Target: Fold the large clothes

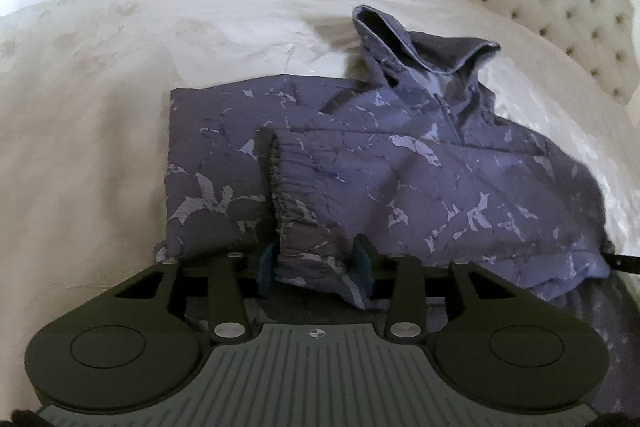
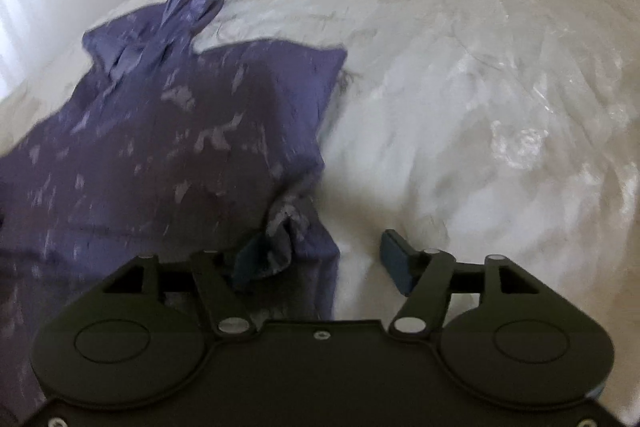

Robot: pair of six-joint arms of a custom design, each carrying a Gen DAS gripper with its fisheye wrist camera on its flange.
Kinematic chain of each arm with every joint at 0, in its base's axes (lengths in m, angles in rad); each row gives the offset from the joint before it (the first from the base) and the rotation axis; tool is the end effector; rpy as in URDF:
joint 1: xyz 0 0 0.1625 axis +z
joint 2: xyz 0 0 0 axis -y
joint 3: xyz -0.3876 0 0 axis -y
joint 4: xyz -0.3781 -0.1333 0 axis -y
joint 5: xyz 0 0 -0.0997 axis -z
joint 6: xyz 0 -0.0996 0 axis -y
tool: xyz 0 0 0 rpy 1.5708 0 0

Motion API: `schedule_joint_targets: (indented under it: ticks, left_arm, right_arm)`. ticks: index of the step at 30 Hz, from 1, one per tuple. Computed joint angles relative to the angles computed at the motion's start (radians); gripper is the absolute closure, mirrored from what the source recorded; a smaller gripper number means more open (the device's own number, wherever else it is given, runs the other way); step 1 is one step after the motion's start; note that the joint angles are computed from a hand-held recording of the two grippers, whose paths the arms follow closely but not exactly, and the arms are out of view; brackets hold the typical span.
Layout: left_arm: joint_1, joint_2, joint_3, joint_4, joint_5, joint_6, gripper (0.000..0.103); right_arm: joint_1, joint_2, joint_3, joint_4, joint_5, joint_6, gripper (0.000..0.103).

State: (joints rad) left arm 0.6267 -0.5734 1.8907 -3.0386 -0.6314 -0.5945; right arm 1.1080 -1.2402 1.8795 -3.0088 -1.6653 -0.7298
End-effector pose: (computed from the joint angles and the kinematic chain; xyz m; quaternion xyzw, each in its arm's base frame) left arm -0.3022 -0.4826 -0.0364 0.1211 0.8815 -0.3621 0.2776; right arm -0.1435 -0.5652 0.3058 0.1043 -0.9145 0.2969 0.2541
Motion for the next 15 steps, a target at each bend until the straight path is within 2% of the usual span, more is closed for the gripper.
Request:
schedule_joint_targets:
  ticks: [5, 8, 9, 12, 13, 15]
  left_arm:
    - [-0.011, 0.007, -0.01, 0.034, 0.012, -0.003, 0.052]
    - [-0.027, -0.005, 0.0, 0.054, 0.034, -0.024, 0.052]
    - [-0.042, -0.009, 0.01, 0.05, 0.061, -0.038, 0.052]
    - [-0.084, -0.016, 0.038, -0.025, 0.114, -0.004, 0.051]
    - [-0.095, -0.015, 0.039, -0.051, 0.12, 0.025, 0.051]
    - [-0.105, -0.006, 0.019, -0.074, 0.12, 0.078, 0.05]
  right_arm:
    - [-0.006, -0.018, 0.01, 0.021, 0.006, 0.023, 0.035]
    - [-0.002, -0.024, 0.018, -0.007, 0.014, 0.011, 0.034]
    - [-0.005, -0.034, 0.034, -0.039, 0.034, 0.007, 0.034]
    - [-0.018, -0.075, 0.075, -0.109, 0.163, -0.014, 0.034]
    - [-0.016, -0.082, 0.075, -0.107, 0.2, -0.022, 0.034]
    - [0.0, -0.076, 0.053, -0.068, 0.224, -0.039, 0.034]
